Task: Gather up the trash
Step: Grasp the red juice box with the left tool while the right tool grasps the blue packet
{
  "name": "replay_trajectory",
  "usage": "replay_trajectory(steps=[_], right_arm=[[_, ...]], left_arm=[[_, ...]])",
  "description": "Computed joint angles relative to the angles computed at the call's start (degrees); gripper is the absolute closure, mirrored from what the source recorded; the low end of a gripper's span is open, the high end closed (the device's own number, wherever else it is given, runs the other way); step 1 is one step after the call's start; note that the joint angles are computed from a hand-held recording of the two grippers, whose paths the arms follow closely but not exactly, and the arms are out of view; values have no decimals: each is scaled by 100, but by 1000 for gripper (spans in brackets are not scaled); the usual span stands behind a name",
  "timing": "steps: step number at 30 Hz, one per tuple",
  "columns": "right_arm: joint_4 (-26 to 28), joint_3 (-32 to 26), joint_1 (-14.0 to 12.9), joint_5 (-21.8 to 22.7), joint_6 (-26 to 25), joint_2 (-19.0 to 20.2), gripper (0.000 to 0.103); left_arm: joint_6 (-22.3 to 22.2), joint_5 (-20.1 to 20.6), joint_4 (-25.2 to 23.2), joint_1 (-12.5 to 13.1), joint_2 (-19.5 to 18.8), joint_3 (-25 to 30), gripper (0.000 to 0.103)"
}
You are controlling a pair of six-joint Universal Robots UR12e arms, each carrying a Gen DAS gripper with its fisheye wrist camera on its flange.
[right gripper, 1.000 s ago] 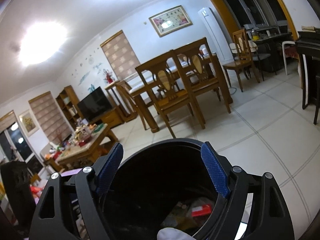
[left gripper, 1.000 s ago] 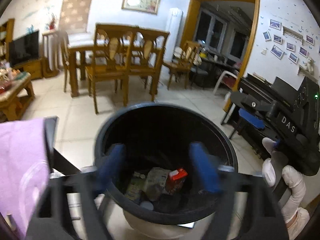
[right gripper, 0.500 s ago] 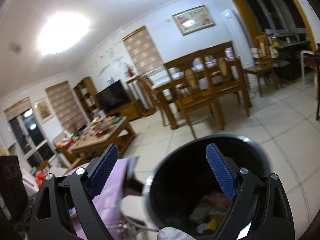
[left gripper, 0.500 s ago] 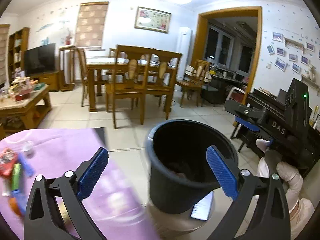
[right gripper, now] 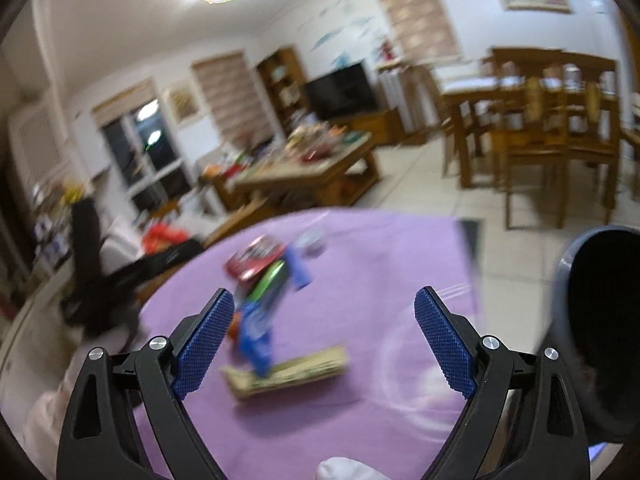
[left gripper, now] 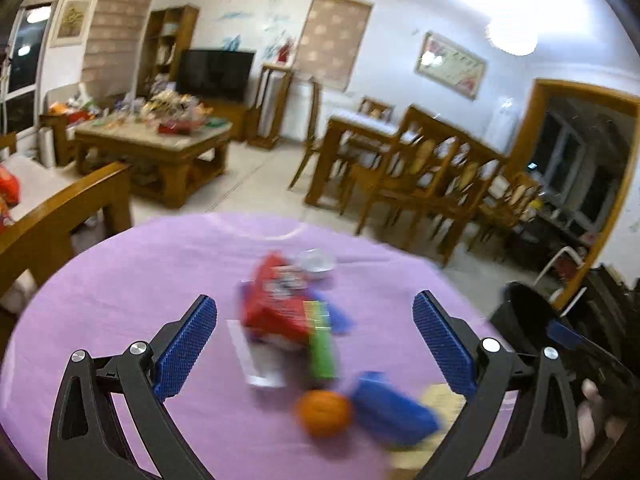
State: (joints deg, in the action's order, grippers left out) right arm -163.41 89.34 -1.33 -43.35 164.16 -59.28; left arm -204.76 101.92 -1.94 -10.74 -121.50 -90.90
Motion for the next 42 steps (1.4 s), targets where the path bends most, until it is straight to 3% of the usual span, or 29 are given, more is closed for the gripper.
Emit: replay_trajectory(steps=[2,6,11,13,14,16,18,21,28,30,32,40,41,42], right_arm=[[356,-82,198,-129,-271,20,14],[1007,-355,473,-418,-698,137,27],[1561,-596,711,-774,-1000,301,38],[1614,-632,758,-915,-1020,342,47],[1692,-668,764,-968,-1058,365,54],[1817,-677,740,-984,-1142,395,64],[1872,-719,752,-1038,-1179,422,75],[1857,-727,757,-1042,-1197,431,90],[1420,-613,649,-705,-931,397,92],[1217,-546,595,-546,-821,353,101],[965,-471,531,-371,-688,309,101],[887,-322,359,-40,-643,150,101],[1077,-340,345,0,-725,138,101],[1369,-378,344,19,-839,129,87]], left_arm=[[-158,-257,-370,148,-56,120,5],[-203,-777,-801,310,-197,313,5],[-163,-985,-810,378,-277,309,7],[-181,-1119,-793,404,-297,301,20],[-198,-1213,-878,437,-295,296,34],[-261,-1340,-906,463,-298,289,41],[-245,-1248,-842,446,-306,268,58],[-333,-1301,-493,464,-282,147,70],[-296,-990,78,354,-137,-67,72],[-235,-909,205,312,-77,-116,72],[-174,-821,370,256,-11,-182,72],[-81,-838,626,110,150,-254,72],[-95,-850,646,95,163,-257,72],[-112,-850,660,81,174,-267,72]])
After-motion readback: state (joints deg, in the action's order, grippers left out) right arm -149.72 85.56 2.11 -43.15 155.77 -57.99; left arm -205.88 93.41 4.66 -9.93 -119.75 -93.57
